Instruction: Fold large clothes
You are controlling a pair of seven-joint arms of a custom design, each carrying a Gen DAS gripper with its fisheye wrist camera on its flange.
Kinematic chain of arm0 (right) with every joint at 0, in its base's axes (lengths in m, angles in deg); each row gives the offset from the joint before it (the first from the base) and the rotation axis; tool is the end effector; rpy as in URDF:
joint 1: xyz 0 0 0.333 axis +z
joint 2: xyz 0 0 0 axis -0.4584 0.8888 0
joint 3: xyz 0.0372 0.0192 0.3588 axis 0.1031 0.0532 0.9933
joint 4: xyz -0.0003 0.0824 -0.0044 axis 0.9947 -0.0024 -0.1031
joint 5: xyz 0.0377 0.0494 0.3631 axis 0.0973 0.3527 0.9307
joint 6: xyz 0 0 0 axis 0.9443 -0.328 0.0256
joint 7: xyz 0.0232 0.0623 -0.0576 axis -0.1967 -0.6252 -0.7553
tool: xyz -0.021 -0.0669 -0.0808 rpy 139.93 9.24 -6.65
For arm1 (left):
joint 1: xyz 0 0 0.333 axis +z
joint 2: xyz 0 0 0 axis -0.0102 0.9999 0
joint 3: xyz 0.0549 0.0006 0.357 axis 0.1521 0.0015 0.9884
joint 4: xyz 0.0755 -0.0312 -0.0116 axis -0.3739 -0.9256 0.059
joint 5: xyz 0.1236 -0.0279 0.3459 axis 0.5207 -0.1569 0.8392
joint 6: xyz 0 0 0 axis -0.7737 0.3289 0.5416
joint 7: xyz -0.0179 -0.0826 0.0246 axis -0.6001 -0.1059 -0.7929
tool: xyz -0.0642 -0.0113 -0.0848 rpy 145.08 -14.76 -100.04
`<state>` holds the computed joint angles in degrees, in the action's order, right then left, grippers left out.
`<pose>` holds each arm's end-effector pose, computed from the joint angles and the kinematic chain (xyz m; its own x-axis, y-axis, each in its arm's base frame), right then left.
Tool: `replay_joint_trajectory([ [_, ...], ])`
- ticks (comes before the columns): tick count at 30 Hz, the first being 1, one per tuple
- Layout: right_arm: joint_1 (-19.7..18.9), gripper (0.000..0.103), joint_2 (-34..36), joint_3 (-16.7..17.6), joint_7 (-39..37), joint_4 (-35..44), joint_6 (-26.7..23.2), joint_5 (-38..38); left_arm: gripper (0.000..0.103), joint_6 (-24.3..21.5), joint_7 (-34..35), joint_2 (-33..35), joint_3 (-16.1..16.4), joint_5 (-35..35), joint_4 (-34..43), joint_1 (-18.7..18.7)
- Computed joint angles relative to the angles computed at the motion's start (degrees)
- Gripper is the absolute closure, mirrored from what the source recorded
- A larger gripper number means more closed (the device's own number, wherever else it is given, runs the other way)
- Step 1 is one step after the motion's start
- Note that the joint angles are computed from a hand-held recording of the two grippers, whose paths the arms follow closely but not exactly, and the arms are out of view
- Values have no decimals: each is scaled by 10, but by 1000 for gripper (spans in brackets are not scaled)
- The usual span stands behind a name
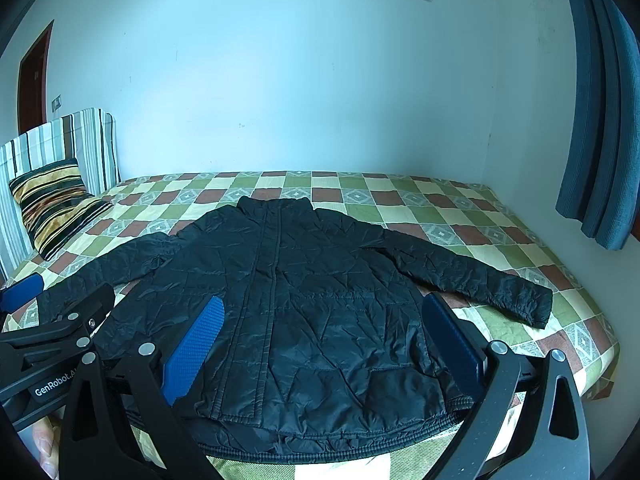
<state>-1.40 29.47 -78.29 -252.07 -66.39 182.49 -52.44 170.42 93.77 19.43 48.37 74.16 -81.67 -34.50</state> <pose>0.7138 0.2345 0.4205 -0.1857 -0.9824 0.0186 -0.4843 0.0751 -0.8717 0.6763 -0.1308 0.4516 -0.0318 -0.9991 -0.0278 -0.5682 0.0410 -0.8219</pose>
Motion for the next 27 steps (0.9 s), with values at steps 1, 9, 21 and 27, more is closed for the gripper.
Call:
replay_joint_trajectory([
  [1,0,5,0,0,0,0,0,0,2,1,0,0,0,0,0,0],
  [9,2,5,-2,-3,11,-6,3,-10,2,7,11,-4,-3,-9,-8,2],
  [21,1,5,-7,5,5,-3,-6,-8,2,3,11,-10,2,-8,-9,-2],
  [27,1,5,-11,5,10,-7,-5,-15,2,5,11,-11,1,-7,-10,-1],
])
